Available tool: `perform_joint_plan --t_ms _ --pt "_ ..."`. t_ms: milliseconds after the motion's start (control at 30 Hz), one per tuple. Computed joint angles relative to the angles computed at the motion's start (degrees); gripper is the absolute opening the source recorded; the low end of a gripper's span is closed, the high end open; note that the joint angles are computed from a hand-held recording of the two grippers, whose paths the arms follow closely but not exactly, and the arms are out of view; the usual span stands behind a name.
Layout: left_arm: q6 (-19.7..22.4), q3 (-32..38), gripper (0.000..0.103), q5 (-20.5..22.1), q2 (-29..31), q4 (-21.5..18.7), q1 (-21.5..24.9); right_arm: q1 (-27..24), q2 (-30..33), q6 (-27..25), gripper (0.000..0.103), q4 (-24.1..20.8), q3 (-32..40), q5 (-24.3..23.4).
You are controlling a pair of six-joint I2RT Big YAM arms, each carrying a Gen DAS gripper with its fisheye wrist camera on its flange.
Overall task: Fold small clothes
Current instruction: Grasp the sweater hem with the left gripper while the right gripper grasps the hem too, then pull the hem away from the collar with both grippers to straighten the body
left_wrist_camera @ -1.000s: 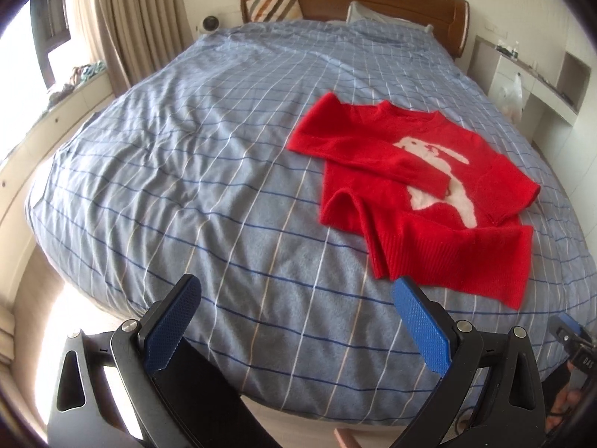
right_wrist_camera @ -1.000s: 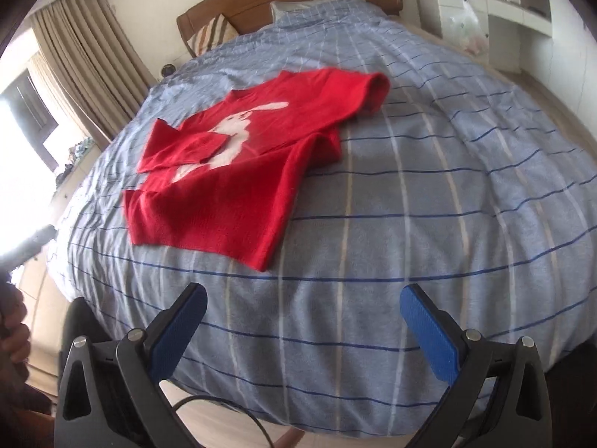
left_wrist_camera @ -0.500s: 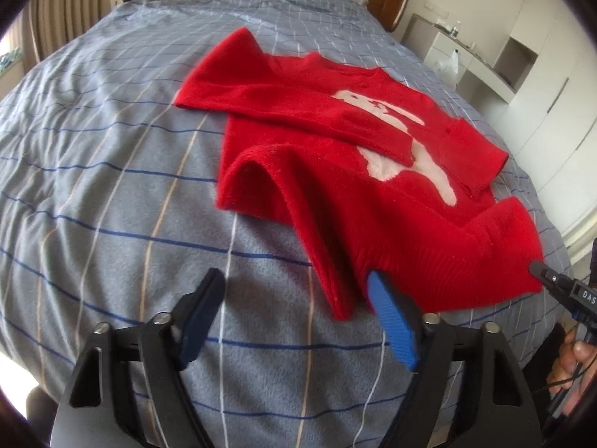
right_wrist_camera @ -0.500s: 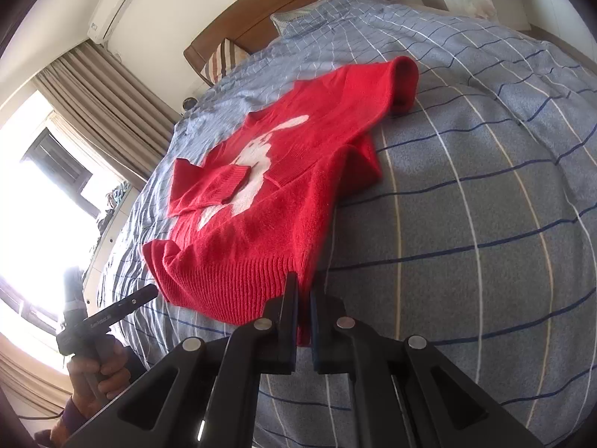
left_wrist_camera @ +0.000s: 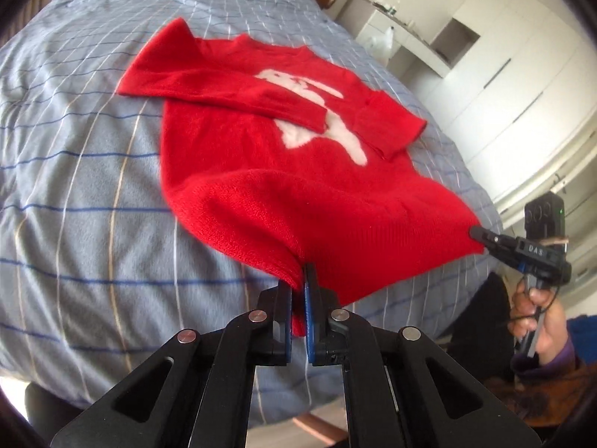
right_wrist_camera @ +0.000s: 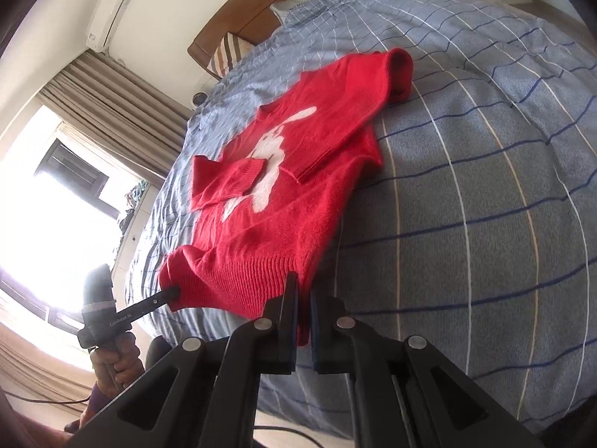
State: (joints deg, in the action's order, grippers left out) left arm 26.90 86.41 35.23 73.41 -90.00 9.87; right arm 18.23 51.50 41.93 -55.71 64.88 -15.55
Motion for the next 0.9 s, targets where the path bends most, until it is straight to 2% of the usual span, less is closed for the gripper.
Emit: perform_joint_plan --t_ms 67,100,233,367,467,633,800,900 --pt "2.4 0.0 0.003 -2.8 -0.7 -3.7 0.8 0.6 -0.9 0.0 0.006 -3.4 0.0 -0.9" --pt "2.6 -0.5 0.003 -4.3 -1.0 -4.2 0.9 1.0 -1.2 0.1 0.006 -4.6 -0.3 -1.0" --pt "-1.4 -5.3 0.003 -14.1 -2.0 0.9 -0.8 2.9 0.0 0.1 0.005 -7.7 -2.0 2.8" --pt "-7.1 -7.1 0.002 -17.8 -1.6 4.5 -2.0 7.5 3.7 -3.3 0.005 -11.2 -0.9 12.5" --pt "-9.2 -8.4 0.002 -21.5 -3.2 7.4 -3.6 10.4 5.1 -3.1 0.005 -12.9 -0.1 16.8" --pt "-10.9 -11.3 0.002 -26.6 -4.8 11.3 -6.0 10.6 5.0 -0.9 0.005 -12.2 -0.7 17.6" --pt "-14.1 -12.7 0.002 -28.5 -4.0 14.0 -7.6 10.2 4.8 -1.3 0.004 -9.1 -3.9 17.6" --pt "-14.3 -14.1 0.002 -29.9 -5.2 15.9 -8.5 10.6 4.9 -2.0 0.004 -8.5 -4.0 18.1"
